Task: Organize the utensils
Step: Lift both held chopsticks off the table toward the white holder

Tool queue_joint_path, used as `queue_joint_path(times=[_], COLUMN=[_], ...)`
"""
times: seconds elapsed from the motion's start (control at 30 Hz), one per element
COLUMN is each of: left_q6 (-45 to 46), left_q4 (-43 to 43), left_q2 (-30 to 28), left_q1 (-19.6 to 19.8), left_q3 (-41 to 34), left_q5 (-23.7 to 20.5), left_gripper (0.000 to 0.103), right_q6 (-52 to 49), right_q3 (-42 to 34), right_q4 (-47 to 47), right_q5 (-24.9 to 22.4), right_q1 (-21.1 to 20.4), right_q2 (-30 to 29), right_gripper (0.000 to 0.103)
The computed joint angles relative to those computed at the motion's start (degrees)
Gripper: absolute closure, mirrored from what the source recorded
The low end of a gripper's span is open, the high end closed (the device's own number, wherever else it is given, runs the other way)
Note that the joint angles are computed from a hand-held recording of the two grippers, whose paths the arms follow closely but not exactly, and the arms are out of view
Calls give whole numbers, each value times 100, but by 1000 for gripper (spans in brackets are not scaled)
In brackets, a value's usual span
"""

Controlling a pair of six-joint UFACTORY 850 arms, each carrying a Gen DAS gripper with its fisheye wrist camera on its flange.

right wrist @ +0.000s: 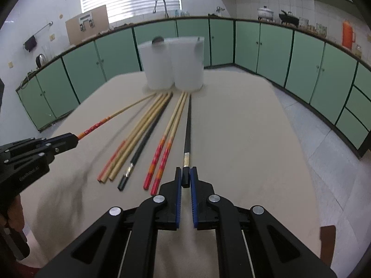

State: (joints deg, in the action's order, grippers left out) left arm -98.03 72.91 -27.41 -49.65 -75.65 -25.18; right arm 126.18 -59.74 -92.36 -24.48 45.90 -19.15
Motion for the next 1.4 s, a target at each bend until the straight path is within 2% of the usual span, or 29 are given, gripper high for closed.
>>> queue_joint_path(times=[0.2, 0.3, 0.4, 0.6, 0.83, 1.1, 1.2, 1.33, 1.4], left_q6=[-348, -46, 473, 897, 687, 184, 693, 999, 1009], left_q4=[584, 395, -116, -875, -507, -307, -885, -1279, -1318], left_q2=[217, 267, 268, 173, 280, -54, -251, -268, -238], left_q1=[-45, -70, -34, 124, 87, 315, 422, 465, 466], left_q3=[-57, -158, -218, -112, -67, -39, -95, 14, 85], left_q5=[-136, -200, -76, 170, 63, 409, 593, 641, 660], left_gripper=[98, 98, 98, 98, 98, 98, 98, 94, 86], right_q6=[8, 13, -5, 41, 135, 6, -79, -131, -73], right_q3=[8, 6, -16, 12, 4, -38, -60, -65, -51], right_q4=[-211, -364, -433, -325, -427, -145, -27, 62, 22], right_q5=[-262, -385, -461, -330, -359, -180, -138, -94, -76], right_q1=[16, -17, -49, -67, -57, -66, -34, -17, -19], right_q2=[287, 443, 532, 465, 468, 340, 282, 245, 236], right_gripper=[96, 96, 96, 96, 96, 96, 96, 96, 96])
